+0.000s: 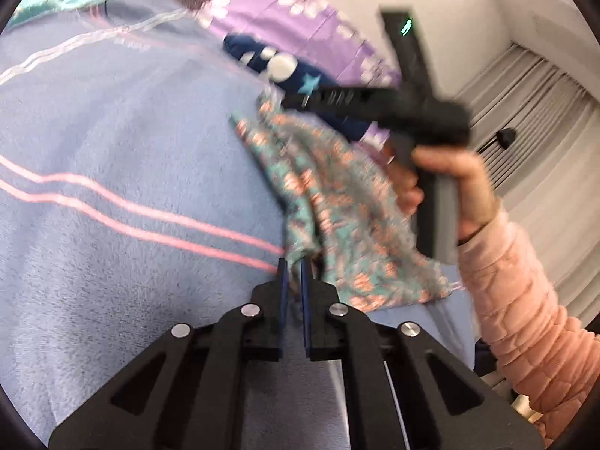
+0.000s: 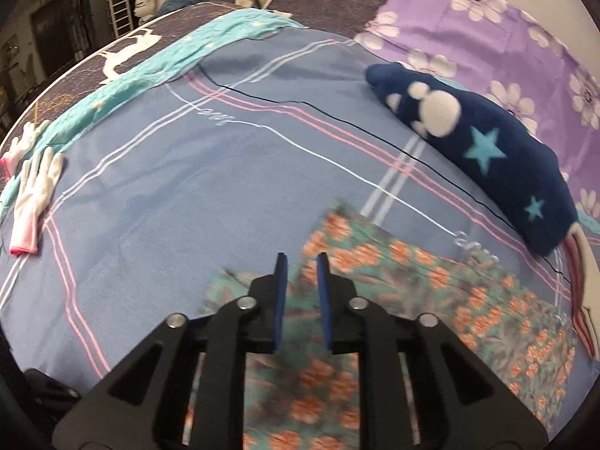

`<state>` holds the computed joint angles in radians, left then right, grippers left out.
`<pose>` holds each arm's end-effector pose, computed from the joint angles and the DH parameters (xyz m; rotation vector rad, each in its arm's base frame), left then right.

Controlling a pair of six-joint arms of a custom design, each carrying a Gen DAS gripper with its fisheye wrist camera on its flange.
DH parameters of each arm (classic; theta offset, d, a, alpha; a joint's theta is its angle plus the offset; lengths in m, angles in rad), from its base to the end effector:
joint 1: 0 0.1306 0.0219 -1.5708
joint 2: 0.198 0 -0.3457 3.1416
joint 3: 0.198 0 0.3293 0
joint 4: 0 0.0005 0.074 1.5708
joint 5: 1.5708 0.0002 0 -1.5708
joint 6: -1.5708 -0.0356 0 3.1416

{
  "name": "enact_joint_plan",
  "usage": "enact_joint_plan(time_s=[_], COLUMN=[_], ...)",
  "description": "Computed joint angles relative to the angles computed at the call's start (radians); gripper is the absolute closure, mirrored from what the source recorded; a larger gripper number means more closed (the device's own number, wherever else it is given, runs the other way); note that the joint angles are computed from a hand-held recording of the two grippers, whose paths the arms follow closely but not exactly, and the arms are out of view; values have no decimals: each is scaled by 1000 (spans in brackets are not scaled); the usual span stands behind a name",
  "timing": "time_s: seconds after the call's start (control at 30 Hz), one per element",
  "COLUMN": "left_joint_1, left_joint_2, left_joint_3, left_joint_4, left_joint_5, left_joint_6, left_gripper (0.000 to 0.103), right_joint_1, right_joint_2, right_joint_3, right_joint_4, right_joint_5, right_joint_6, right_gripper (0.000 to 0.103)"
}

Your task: Fold small clothes

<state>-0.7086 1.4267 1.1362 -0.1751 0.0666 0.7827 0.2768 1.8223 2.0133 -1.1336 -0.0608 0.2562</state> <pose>0.3427 -0.2975 0.3321 -0.0361 2.1867 -0.9684 0.5379 0.1545 0.4157 -0.6857 2.4176 0.0848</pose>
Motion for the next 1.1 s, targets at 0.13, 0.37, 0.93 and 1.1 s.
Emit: enact_joint_plan(time_s=[0.13,0.37,0.93,1.1], left_joint_1=[-19,-40,-67,-44], left_joint_2=[-6,102,1,6], left_joint_3=[9,184,30,32], left_joint_4=[70,-209,-73,-45], left_joint_5=[26,-2,10,-3], left_joint_6=[-69,-102,-87,-44], left_gripper=[98,87,80,76], right_joint_1=[-25,21,-31,-26], right_joint_2=[28,83,117,14], right_joint_3=[35,85,100,-19], right_joint_4=[-32,-81,-58,-7], right_joint_5=[-50,34,-178,-158], right_joint_6=[-34,-38,-132,-66], right_gripper=[85,58,72,71])
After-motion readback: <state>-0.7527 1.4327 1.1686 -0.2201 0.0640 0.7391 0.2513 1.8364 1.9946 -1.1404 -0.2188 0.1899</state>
